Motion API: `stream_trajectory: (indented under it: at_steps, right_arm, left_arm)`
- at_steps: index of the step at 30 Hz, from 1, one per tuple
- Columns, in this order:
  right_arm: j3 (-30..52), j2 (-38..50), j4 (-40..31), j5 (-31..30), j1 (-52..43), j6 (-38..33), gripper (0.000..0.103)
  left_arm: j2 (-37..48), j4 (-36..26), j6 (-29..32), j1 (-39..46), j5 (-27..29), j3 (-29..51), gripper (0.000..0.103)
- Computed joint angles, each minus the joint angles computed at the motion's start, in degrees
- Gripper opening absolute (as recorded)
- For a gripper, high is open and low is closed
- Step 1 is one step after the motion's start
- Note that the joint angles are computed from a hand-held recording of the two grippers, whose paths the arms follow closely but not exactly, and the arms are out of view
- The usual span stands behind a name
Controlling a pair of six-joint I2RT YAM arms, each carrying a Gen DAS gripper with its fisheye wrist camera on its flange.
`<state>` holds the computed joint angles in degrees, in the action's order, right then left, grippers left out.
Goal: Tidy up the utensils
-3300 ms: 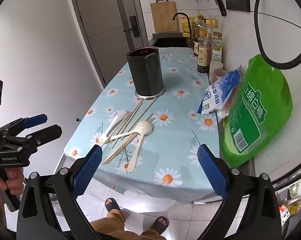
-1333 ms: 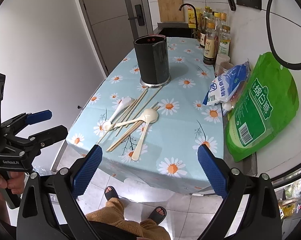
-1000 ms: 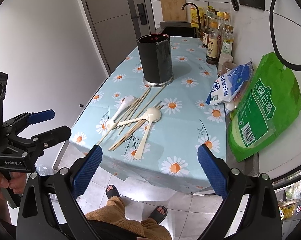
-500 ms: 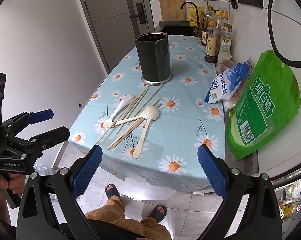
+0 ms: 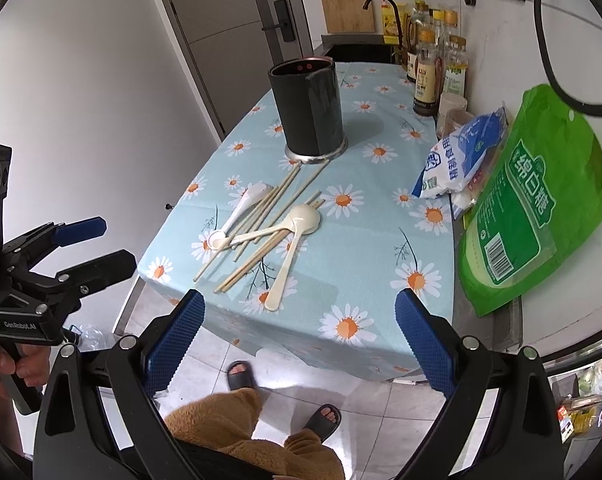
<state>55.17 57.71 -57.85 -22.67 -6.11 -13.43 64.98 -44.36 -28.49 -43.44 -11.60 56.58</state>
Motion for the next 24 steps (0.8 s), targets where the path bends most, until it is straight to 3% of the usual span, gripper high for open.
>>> stream_trajectory:
  at_steps: [9,17,20,24]
  right_arm:
    - [-0.9,8.4,2.5,-3.8,-2.9,0.3,0.09]
    - [1.6,21.0,7.6,-3.7,2.2,5.7,0.071]
    - [4.7,28.2,8.3,-4.3,4.9,8.1,0.059]
    - [9.7,36.5,8.5,-3.1,8.5,10.8,0.05]
  left_arm:
    - [5.0,1.8,3.3,5.5,5.2,0.8,0.096]
    - [12.3,6.7,9.8,13.6,11.3,0.0,0.096]
    - [15.6,9.0,12.3,17.4,14.8,-0.5,0.096]
    - [18.3,11.1,14.8,21.3,18.1,-0.9,0.093]
